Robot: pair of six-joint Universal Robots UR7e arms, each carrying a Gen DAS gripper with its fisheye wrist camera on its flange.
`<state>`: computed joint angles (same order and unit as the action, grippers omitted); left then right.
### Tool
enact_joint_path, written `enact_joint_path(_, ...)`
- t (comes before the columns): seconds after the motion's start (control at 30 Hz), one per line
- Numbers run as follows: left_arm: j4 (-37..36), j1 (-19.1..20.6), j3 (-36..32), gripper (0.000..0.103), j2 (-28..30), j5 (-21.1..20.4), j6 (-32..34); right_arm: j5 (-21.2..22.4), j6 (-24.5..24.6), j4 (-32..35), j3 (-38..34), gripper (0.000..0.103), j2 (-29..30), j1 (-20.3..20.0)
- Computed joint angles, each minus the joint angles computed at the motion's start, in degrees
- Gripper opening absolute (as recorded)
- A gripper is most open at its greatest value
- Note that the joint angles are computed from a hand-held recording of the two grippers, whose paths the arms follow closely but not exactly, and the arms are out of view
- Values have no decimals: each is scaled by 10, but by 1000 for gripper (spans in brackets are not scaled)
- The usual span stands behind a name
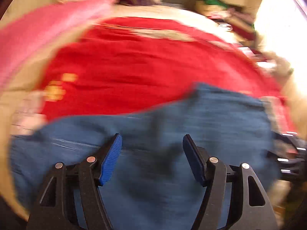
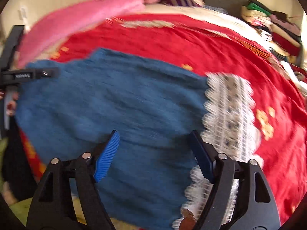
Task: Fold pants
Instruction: 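Press and smooth the folded denim with both open tools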
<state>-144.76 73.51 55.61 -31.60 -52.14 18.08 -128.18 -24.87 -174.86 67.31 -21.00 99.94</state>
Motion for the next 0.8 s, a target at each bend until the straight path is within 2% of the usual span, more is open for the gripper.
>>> enact_joint_path(0.03, -32, 2, 1, 65, 3, 25, 12, 2, 1, -8, 7, 69, -2, -2)
enact_joint_path(0.07, -44, 8, 1, 65, 2, 26, 13, 7, 1, -17, 17, 69, -7, -5)
enact_joint_path(0.13, -19, 24, 2, 65, -13, -23, -18, 11, -5, -37, 36, 69, -14, -7)
enact_joint_path(0.17, -18, 27, 5, 65, -16, -34, -21, 12, -7, -42, 40, 69, -15, -8)
enact_joint_path(0.3, -48, 24, 16, 65, -10, -17, 4, 7, -3, -40, 36, 70, -12, -9)
enact_joint_path(0.43, -61, 27, 20, 65, -16, -41, 2, 18, 2, -30, 33, 70, -14, -11)
enact_joint_path(0.57, -95, 16, 77, 65, -57, -62, 4, 38, 4, -70, 65, 75, -32, -7)
enact_joint_path(0.63, -108, 6, 109, 65, -78, -60, 18, 52, 2, -96, 89, 76, -44, -5)
enact_joint_path(0.67, -115, 1, 127, 68, -88, -58, 28, 53, 1, -103, 98, 77, -49, -3)
enact_joint_path(0.7, -117, -6, 148, 90, -100, -55, 36, 52, -1, -110, 107, 77, -53, -1)
enact_joint_path(0.73, -122, -10, 165, 95, -110, -55, 41, 53, -2, -117, 116, 77, -58, 1)
enact_joint_path(0.8, -128, -17, 201, 95, -129, -63, 58, 59, -4, -122, 130, 77, -65, 5)
